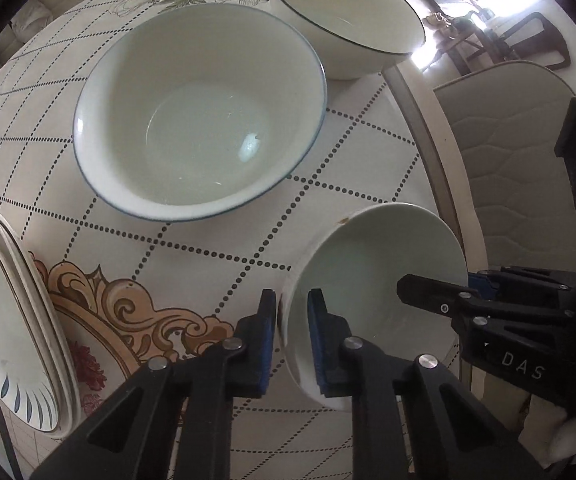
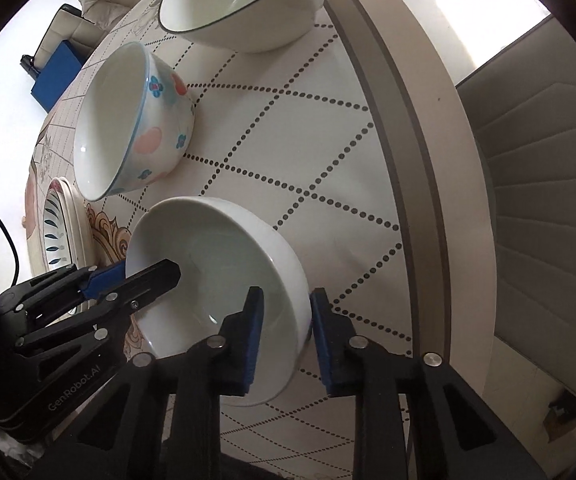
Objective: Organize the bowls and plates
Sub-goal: 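Grip the rim of the plain white bowl with both tools, then carry the plain white bowl with both tools beside the plate stack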
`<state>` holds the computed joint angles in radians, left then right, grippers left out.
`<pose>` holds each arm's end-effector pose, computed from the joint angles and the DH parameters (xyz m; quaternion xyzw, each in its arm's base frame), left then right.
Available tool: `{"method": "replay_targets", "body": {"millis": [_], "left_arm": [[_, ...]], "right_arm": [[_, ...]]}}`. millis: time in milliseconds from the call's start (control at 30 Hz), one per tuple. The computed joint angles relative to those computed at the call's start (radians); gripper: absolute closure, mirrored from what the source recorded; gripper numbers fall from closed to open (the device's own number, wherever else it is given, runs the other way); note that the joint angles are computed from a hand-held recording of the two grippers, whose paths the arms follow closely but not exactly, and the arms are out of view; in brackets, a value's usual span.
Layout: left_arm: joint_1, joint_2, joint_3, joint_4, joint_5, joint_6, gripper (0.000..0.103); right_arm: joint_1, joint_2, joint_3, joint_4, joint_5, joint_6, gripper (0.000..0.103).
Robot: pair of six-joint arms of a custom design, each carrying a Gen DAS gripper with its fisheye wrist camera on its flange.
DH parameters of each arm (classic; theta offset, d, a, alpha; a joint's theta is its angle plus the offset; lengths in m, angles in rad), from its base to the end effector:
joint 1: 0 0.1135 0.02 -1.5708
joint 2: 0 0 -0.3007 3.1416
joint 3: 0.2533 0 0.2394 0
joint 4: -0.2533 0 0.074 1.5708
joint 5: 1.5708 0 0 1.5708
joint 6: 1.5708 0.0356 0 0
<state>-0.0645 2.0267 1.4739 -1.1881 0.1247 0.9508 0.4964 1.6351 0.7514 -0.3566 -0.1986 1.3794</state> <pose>0.3616 -0.0278 0.2051 -0.4788 -0.8716 0.0924 0.0500 0.2324 0.1338 0.1695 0.4047 0.8944 0.1898 0.0180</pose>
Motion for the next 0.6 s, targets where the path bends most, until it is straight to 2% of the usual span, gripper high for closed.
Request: {"method": "replay_targets", "body": {"millis": [167, 600], "left_arm": [[0.024, -0.02, -0.008, 0.009, -0.002, 0.009, 0.091], [0.118, 0.062, 0.197, -0.087, 0.01, 0.04, 0.091]], "right_arm": [[0.003, 0.041, 0.018, 0.003, 0.008, 0.003, 0.088], [0.031, 0.158, 0.216, -0.06, 0.003, -0.029, 0.089]]}}
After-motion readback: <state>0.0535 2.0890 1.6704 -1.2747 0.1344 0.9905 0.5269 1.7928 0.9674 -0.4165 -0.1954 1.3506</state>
